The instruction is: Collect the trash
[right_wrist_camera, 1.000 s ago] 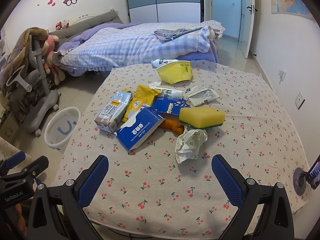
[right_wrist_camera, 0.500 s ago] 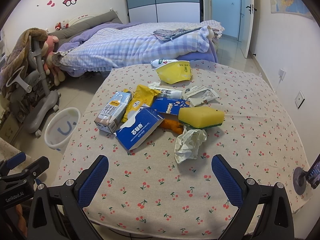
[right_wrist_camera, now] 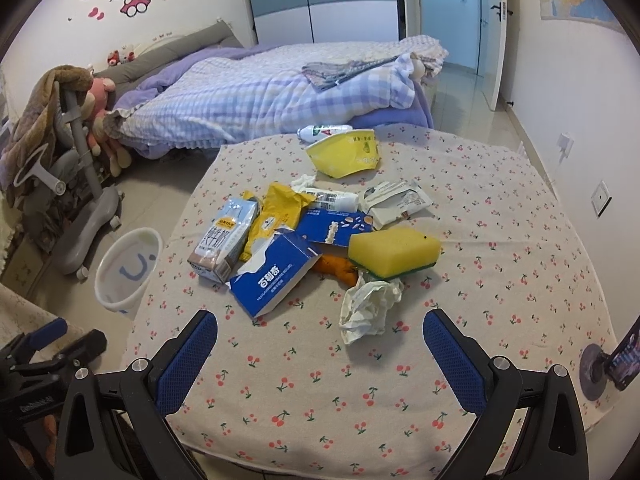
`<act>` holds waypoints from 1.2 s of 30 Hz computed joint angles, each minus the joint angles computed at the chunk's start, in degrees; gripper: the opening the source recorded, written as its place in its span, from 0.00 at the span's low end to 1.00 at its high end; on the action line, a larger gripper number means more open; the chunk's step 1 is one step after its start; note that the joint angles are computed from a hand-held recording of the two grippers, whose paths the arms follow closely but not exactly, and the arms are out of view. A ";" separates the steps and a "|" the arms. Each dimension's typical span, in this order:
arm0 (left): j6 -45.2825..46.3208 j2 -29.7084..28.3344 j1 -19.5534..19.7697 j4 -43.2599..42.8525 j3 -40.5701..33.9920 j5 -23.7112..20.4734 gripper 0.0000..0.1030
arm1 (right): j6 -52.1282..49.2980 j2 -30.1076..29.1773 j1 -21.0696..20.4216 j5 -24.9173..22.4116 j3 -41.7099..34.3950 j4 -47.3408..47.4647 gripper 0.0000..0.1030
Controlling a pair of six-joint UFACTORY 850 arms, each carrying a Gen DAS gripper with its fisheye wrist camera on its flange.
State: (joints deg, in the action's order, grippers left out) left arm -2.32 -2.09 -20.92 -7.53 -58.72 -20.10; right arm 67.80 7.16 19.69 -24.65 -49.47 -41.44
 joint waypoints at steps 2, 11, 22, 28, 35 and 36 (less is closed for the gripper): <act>1.43 -1.65 0.03 1.16 -2.89 -1.98 0.99 | -10.70 -1.74 -1.91 -1.54 -2.58 9.15 1.00; 9.07 -16.44 0.74 -1.73 -20.58 -19.09 0.99 | -35.53 -10.29 -12.64 -7.44 -12.01 31.81 1.00; 12.40 -28.63 0.77 -9.34 -32.13 -22.92 0.99 | -38.14 -21.51 -19.11 -8.45 -18.64 41.91 1.00; 13.22 -32.67 -0.08 -10.47 -35.91 -24.69 0.99 | -44.53 -23.98 -22.56 -8.99 -19.39 54.58 1.00; 12.46 -36.50 -0.69 -10.73 -38.69 -27.24 0.72 | -51.49 -26.03 -24.73 -10.29 -18.75 66.10 0.97; 12.04 -36.10 -0.94 -9.85 -38.19 -26.62 0.71 | -52.34 -26.00 -24.92 -10.34 -18.57 67.10 0.93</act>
State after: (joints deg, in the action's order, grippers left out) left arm 9.72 -38.19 -21.86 -17.38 -96.91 -46.71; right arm 15.47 -18.83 -5.23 -34.99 -68.04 25.66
